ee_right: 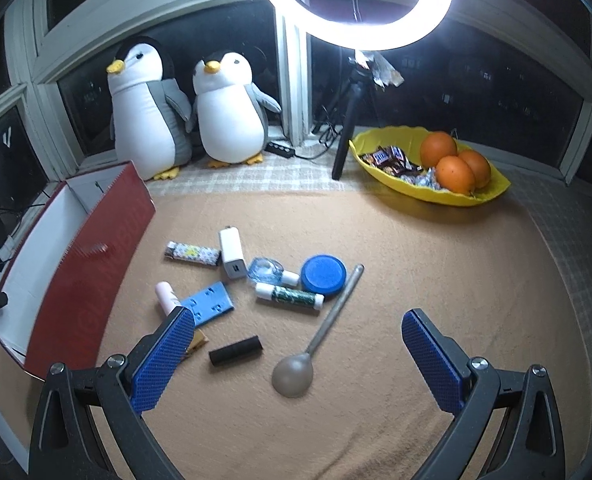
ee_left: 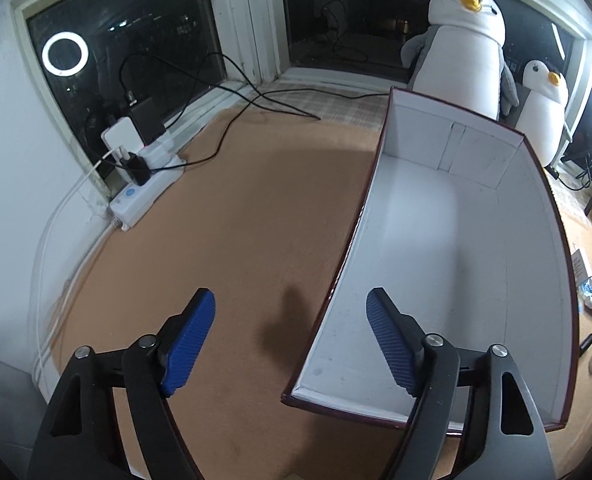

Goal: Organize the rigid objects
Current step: 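Rest the left tool on the box wall while the right tool grasps the grey spoon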

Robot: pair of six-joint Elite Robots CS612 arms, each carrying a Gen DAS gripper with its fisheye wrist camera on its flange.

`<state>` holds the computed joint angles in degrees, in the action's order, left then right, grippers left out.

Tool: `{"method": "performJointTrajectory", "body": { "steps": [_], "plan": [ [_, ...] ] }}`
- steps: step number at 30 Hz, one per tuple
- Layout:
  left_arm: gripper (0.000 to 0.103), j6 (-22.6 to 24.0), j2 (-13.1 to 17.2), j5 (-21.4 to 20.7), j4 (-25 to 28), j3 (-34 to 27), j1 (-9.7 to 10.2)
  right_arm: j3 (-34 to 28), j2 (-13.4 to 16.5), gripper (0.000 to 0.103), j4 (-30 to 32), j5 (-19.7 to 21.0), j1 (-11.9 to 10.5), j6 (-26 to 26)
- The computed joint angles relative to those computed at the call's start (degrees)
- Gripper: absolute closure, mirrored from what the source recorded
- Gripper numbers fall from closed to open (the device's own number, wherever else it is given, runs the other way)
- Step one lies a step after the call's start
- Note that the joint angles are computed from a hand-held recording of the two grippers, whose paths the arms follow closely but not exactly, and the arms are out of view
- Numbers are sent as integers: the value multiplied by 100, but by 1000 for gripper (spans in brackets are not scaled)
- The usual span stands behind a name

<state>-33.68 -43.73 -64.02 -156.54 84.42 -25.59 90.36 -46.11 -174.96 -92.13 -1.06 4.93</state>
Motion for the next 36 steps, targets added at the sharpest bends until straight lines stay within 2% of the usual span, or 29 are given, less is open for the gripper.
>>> {"method": "performJointTrajectory", "body": {
  "steps": [1,3,5,11,15,21,24,27,36],
  "plan": [
    [28,10,11,1,5,-5,2,6,8,0,49,4,-16,8],
    [37,32,34,-22,61,-29,9,25,28,1,132,9,-39,18],
    [42,26,54,-52,88,-42,21,36,57,5,199,-10,-47,11],
    [47,59,96,-111,168,-78,38,-37,160,18,489,134,-81,61],
    [54,68,122,-147,221,-110,44,-194,259,32,743,338,-125,212],
    [66,62,161,-243,249,-155,66,-582,472,55,1507,634,-233,570],
    [67,62,173,-251,256,-169,66,-761,586,62,1825,624,-258,635],
    [67,76,176,-265,252,-169,68,-875,661,65,2019,647,-282,690],
    [67,110,202,-301,252,-194,74,-1150,757,73,2392,156,-150,280]
  ]
}}
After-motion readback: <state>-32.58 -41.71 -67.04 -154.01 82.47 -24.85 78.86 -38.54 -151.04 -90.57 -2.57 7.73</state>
